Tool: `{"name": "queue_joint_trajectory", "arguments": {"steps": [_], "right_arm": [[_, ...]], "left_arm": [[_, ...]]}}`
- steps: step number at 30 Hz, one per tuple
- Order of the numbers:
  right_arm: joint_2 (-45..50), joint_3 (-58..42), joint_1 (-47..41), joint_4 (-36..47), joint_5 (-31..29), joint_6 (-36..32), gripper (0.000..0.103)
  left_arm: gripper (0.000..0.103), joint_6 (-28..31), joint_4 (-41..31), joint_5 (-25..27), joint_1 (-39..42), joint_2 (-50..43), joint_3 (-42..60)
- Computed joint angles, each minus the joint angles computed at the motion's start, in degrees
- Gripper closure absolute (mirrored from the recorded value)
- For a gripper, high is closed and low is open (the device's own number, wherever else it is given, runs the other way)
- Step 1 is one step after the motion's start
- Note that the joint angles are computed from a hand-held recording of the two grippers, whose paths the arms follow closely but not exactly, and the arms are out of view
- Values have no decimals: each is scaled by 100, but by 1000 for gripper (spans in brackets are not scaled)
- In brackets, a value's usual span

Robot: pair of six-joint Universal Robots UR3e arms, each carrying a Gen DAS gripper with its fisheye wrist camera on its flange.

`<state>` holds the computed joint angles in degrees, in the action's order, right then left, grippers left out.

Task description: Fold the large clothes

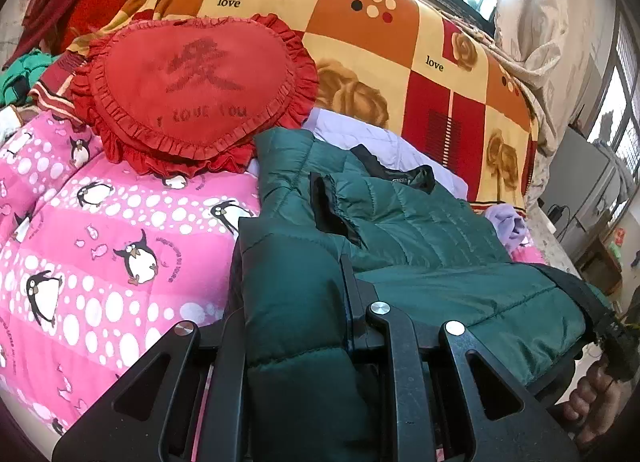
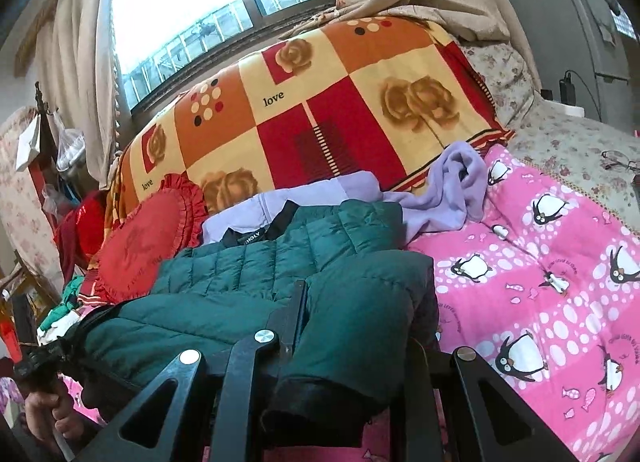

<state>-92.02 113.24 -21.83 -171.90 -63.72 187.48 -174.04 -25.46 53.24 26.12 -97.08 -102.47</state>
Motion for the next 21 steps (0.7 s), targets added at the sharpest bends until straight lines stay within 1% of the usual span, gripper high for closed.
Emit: {"name": "queue_joint_trajectory", "arguments": {"steps": [4,8,11,17,21], "right_arm": [[-44,-11,13,53,-18,34,86],[-67,-24,35,78,-59,13,86],[-113,90,16,-60,-42,17,86],[-516,507,-207,-406,175,-54,86],[-1078,754,-496,-521,480,-64,86]], "left_arm": [[87,-21,179,137,-72,-3,-76],[87,-21,306,123,-50,64,-210],[87,-67,352,69,-4,167,-317],[88,-189,368,-243,268,856,-707],[88,-373,316,-560,543,1566,-933]]}}
